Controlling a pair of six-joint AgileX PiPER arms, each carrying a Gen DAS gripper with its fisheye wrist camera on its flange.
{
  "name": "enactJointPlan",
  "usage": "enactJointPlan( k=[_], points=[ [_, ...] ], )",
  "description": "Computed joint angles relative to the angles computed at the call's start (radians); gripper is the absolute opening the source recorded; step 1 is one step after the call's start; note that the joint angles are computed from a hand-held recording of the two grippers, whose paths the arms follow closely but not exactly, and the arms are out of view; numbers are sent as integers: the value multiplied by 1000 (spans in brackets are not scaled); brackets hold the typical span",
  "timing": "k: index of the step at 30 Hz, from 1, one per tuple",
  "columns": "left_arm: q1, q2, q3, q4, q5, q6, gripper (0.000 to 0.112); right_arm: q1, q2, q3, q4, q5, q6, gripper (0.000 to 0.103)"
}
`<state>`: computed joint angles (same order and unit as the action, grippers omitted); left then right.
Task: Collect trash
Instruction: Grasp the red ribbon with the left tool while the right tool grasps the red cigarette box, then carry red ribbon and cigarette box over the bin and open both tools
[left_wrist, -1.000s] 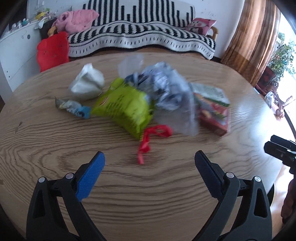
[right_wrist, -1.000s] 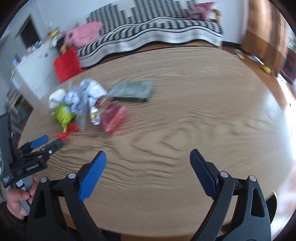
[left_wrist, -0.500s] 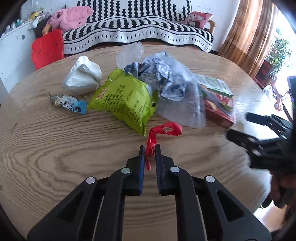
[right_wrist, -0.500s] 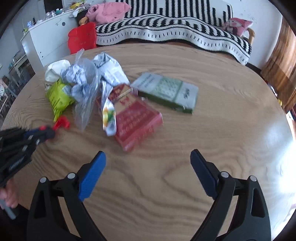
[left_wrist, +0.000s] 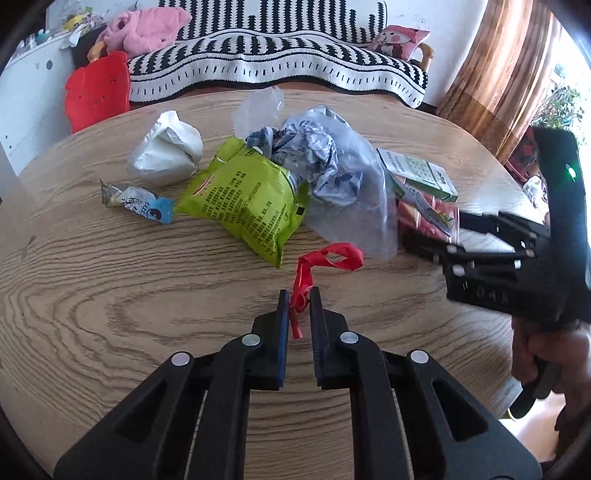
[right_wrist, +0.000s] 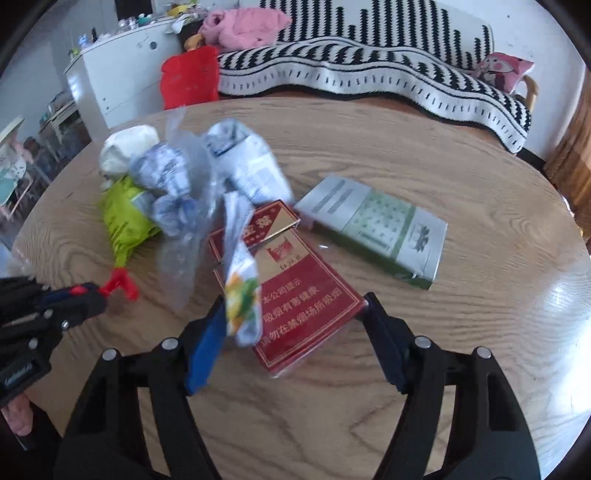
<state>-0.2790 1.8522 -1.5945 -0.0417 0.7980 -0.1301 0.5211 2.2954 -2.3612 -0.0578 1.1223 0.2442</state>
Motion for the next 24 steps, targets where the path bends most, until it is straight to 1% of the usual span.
enactJointPlan(
  k=[3, 6, 10, 12, 13, 15, 19, 24],
  points=[
    [-10, -1, -12, 1, 6, -12, 10, 16, -75, 120, -42, -21, 24, 67],
    [-45, -12, -20, 7, 6, -32, 10, 20, -199, 312, -72, -76, 54, 67],
    [-101, -21, -34, 9, 11, -53, 10, 5, -404, 593, -120, -134, 119, 67],
    [-145, -21, -45, 15, 12, -69, 10, 23, -499, 700, -232, -117, 188, 67],
    [-164, -20, -52, 17, 15, -77, 10, 32, -545, 758, -255, -128, 219, 67],
    [-204, -17, -63, 21, 15, -96, 10, 21, -632, 847, -256, -143, 247, 67],
    [-313, 3, -109, 40, 24, -146, 10, -14, -815, 1010, -245, -136, 282, 67],
    [-448, 67, -211, 67, 58, -196, 10, -62, -1028, 1191, -268, -93, 328, 67]
  ],
)
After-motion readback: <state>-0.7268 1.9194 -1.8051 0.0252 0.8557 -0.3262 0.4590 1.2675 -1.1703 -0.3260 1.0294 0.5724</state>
